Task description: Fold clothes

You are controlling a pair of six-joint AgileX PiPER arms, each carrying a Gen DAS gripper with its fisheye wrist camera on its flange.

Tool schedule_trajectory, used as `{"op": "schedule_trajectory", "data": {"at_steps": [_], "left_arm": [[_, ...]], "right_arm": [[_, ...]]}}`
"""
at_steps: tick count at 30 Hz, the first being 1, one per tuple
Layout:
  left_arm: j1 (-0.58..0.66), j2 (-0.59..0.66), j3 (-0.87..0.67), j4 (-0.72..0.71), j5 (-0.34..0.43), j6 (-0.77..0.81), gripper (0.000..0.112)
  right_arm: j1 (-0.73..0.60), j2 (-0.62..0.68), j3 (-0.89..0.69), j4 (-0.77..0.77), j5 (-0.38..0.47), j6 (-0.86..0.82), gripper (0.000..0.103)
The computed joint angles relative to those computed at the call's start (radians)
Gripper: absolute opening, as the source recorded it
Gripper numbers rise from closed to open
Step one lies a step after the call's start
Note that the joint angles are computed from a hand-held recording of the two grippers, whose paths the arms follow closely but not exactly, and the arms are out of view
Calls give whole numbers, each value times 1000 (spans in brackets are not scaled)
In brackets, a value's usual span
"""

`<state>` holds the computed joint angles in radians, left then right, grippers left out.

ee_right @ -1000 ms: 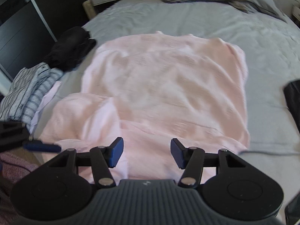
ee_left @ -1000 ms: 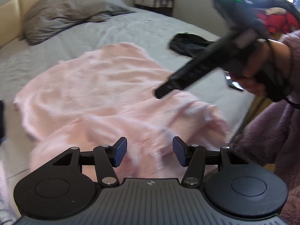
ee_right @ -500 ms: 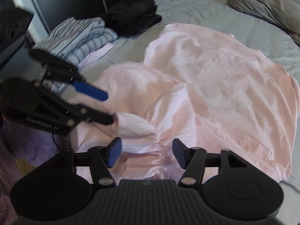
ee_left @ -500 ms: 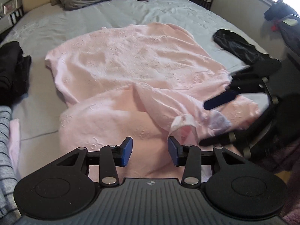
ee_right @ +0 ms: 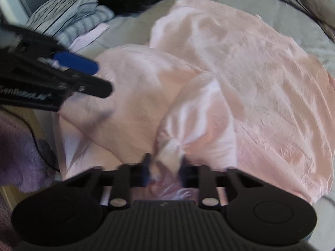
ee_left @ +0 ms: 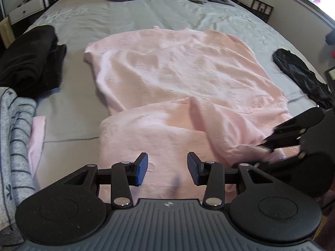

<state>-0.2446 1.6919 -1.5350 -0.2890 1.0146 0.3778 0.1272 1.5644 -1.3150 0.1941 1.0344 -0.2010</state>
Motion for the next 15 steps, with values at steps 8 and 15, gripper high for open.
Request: {"op": "schedule_trajectory", "data": {"at_steps": [8, 15], "left_arm": [[35, -33, 30, -5, 10, 34, 40], [43, -42, 43, 21, 12, 30, 40]], "right_arm": [[-170, -64, -40, 62, 111, -34, 7], [-376, -100, -61, 69, 151, -63, 6]]}}
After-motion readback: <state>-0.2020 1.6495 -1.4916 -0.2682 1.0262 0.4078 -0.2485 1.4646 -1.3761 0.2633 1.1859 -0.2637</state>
